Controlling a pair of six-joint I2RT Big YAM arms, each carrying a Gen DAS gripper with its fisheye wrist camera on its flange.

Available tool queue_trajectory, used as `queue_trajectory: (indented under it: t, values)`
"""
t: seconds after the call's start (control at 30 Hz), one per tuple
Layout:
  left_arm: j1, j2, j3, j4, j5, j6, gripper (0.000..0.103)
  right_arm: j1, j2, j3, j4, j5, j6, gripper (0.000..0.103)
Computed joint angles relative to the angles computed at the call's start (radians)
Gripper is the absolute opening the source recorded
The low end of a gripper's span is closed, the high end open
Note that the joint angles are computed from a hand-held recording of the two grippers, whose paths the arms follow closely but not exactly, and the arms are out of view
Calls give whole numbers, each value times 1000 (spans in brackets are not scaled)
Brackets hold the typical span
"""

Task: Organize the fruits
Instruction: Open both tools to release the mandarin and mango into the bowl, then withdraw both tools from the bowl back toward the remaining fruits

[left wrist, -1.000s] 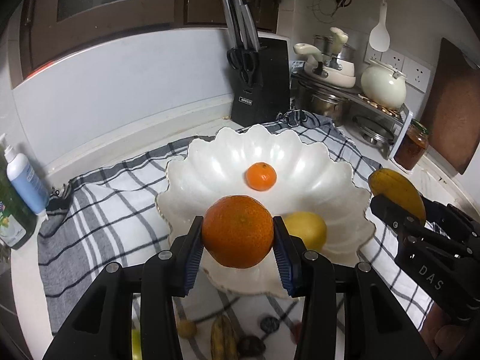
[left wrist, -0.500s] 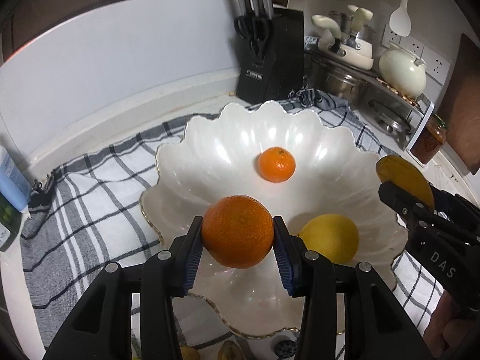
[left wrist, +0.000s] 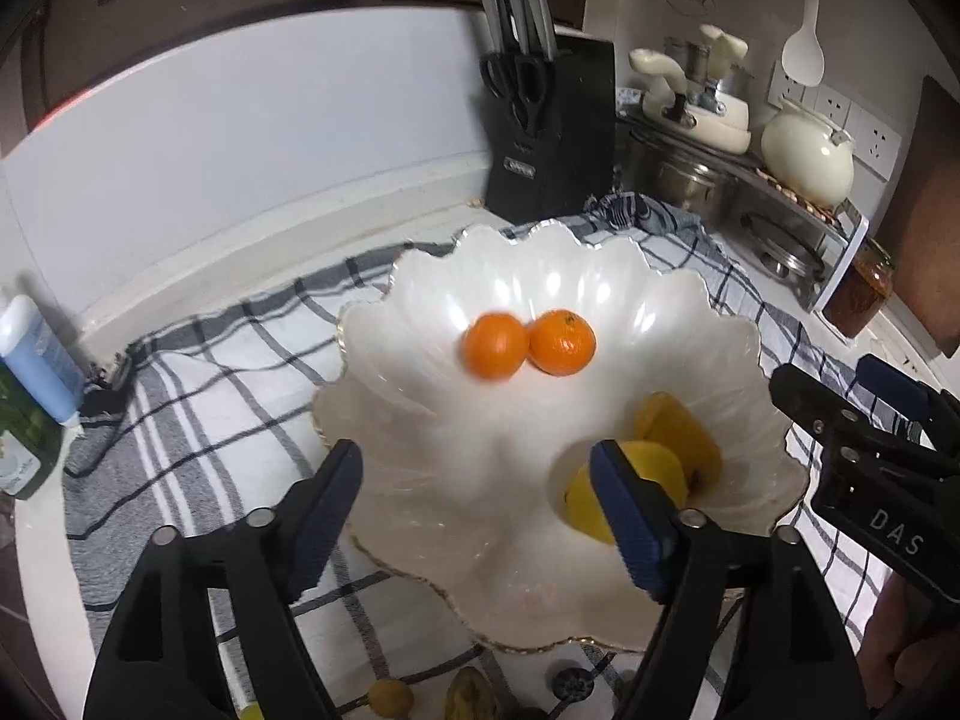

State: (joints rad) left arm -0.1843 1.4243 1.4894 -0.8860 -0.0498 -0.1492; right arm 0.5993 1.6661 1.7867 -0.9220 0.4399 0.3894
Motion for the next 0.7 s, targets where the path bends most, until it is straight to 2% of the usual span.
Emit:
queue_trajectory:
  t: [0.27, 0.47, 0.7]
  values:
    - [-4, -79, -20, -2, -45, -12, 96, 32, -62, -22, 14, 10, 28, 86]
    - [-6, -147, -49, -1, -70, -16, 102, 70, -116, -51, 39, 34, 29, 89]
    - [-5, -220, -84, -8, -103, -19, 103, 113, -164, -85, 56, 63, 42, 89]
